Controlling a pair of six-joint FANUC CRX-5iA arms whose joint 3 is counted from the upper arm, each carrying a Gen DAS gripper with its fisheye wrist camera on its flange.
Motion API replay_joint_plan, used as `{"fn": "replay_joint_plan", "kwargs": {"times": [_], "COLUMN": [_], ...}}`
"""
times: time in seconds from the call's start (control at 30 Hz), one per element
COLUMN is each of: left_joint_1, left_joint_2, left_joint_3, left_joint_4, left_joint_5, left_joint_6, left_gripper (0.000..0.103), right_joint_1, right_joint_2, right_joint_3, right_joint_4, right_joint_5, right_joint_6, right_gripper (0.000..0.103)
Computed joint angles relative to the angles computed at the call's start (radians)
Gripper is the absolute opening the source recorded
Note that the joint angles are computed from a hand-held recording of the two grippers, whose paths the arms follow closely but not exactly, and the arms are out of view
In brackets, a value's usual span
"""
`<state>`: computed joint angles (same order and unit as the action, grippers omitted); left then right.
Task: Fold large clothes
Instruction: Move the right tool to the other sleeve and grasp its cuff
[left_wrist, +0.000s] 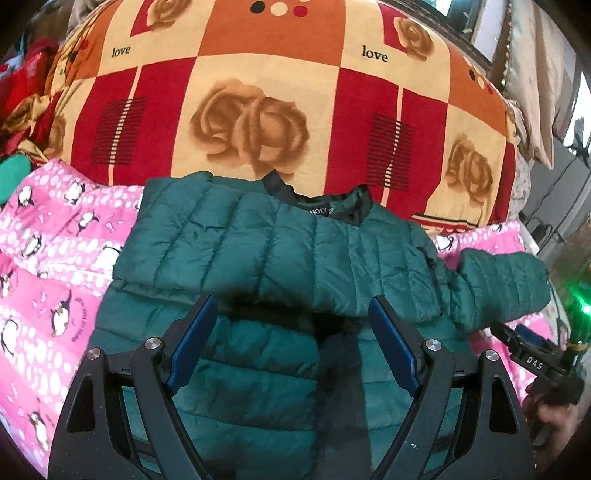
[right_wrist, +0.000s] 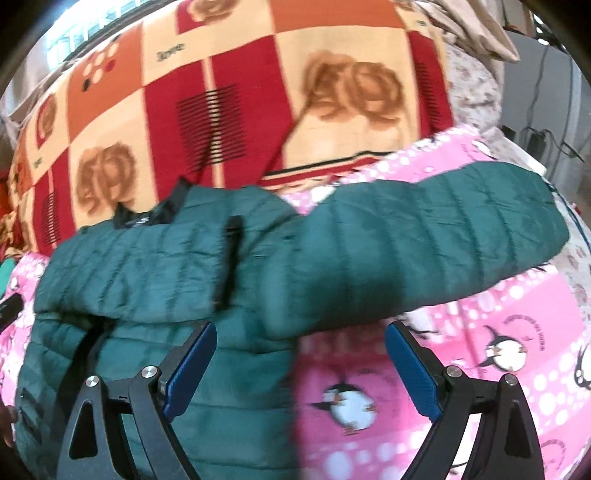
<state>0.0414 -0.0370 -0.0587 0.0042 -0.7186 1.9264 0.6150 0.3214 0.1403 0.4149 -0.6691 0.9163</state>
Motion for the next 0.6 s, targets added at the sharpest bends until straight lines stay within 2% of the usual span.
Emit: {"fn": "replay_joint_plan", "kwargs": {"times": [0.17, 0.4, 0.6], "left_joint_1": [-0.003, -0.021, -0.006], "left_joint_2": [0.015, 0.025, 0.028], "left_joint_3": [0.000, 0.009, -0.002], "left_joint_4": [0.013, -0.036, -0.019], "left_joint_5": [-0.004, -0.021, -0.022], "left_joint_6": [0.009, 0.025, 0.024], "left_gripper": [0.084, 0.084, 0.084], "right_joint_1": [-0.051, -0.126, -0.190], "right_joint_2": [0.001, -0.003, 0.024], "right_joint_3": [-0.006, -0.012, 0.031], "right_joint_4": [0.021, 0.038, 0.012], "right_joint_5": [0.005, 0.050, 0.046], "right_joint_6": [-0.034, -0.089, -0.127], "right_gripper": [0.091, 0.091, 0.091]}}
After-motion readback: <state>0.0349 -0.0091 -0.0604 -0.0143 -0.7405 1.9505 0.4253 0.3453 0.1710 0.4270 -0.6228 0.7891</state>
